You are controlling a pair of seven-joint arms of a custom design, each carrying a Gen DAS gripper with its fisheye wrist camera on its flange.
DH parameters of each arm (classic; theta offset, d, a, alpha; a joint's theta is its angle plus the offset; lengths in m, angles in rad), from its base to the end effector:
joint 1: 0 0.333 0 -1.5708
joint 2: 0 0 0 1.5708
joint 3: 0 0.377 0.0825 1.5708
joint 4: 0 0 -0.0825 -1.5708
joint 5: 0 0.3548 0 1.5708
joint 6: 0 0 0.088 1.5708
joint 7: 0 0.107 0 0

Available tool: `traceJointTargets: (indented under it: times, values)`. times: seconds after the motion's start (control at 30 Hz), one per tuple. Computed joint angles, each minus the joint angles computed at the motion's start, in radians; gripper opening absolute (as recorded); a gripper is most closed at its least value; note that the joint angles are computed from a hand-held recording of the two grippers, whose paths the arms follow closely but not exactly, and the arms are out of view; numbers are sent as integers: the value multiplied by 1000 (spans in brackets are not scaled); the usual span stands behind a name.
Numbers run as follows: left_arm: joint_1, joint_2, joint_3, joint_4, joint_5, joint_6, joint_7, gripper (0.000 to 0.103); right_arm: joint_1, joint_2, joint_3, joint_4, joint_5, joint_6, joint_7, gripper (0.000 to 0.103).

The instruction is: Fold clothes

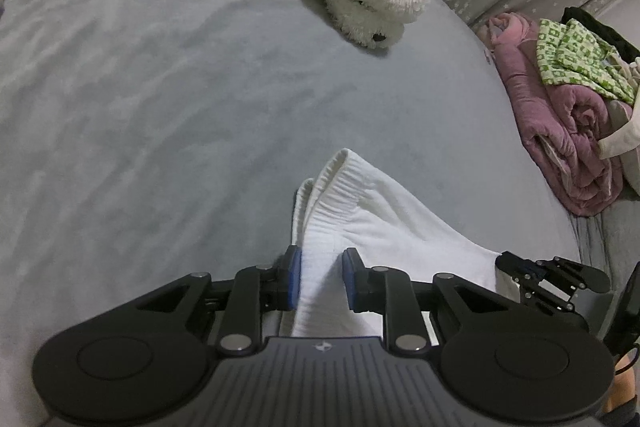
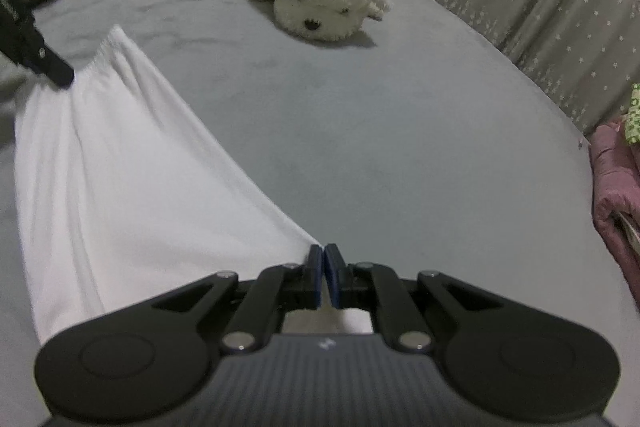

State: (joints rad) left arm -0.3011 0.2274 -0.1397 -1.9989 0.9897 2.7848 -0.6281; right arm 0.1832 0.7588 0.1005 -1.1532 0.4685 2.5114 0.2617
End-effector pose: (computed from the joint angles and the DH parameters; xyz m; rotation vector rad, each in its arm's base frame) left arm 0.5435 -0.2908 0.4730 -2.5998 0.8698 -1.0362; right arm 0.7904 0.1935 0.4708 -2.4666 0.4040 -0.5836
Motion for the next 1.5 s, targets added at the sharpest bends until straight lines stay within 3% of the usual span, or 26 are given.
traceJointTargets:
  times: [0.07,0.2,0.33,0.4,0.5,0.6,0.73,0.83,0.9,1.03,1.13,1.23,1.33,1.4,1.5]
  values:
    - [3,0,1,-4,2,14,-1,26,4,-1,-4,3,-2,-3,12,6]
    - [3,-18,6,-15,16,19,-27,30,6,-35,2,-69,22,92,7,7]
    - [11,-34,2,-28,14,20,-54,31,-47,-140,62,-235,145,194,-34,11]
    - [16,-43,0,-36,8,22,-65,31,-79,-198,90,-312,220,217,-61,20]
    - [15,-59,-5,-37,16,1,-84,31,-122,-316,87,-455,322,162,-68,23]
    - [12,-72,-15,-26,32,-25,-83,32,-118,-420,28,-586,343,92,-23,24]
    - [1,-72,-30,-14,69,9,-98,32,-103,-505,-43,-705,317,13,76,28]
    - [-16,-72,-43,-28,62,8,-127,36,-109,-513,-61,-737,340,-27,112,34]
    - [-24,-71,-46,-50,49,7,-166,36,-98,-506,-61,-758,344,9,94,34]
    - [-18,-45,-44,-46,6,19,-132,36,-104,-483,-44,-750,417,49,33,36]
    - [-23,-23,-34,-29,15,46,-136,37,-118,-456,-35,-727,466,40,-9,38]
    - [-42,-4,-30,-12,-11,11,-133,37,-123,-441,-29,-711,498,39,-41,39]
    - [-60,6,-16,4,20,-21,-169,34,-127,-430,-20,-701,536,49,-80,39]
    - [-65,5,-20,10,15,-55,-163,17,-125,-423,-14,-696,561,81,-120,40]
    - [-64,-4,-17,-4,29,-63,-198,14,-128,-417,2,-694,606,129,-210,41]
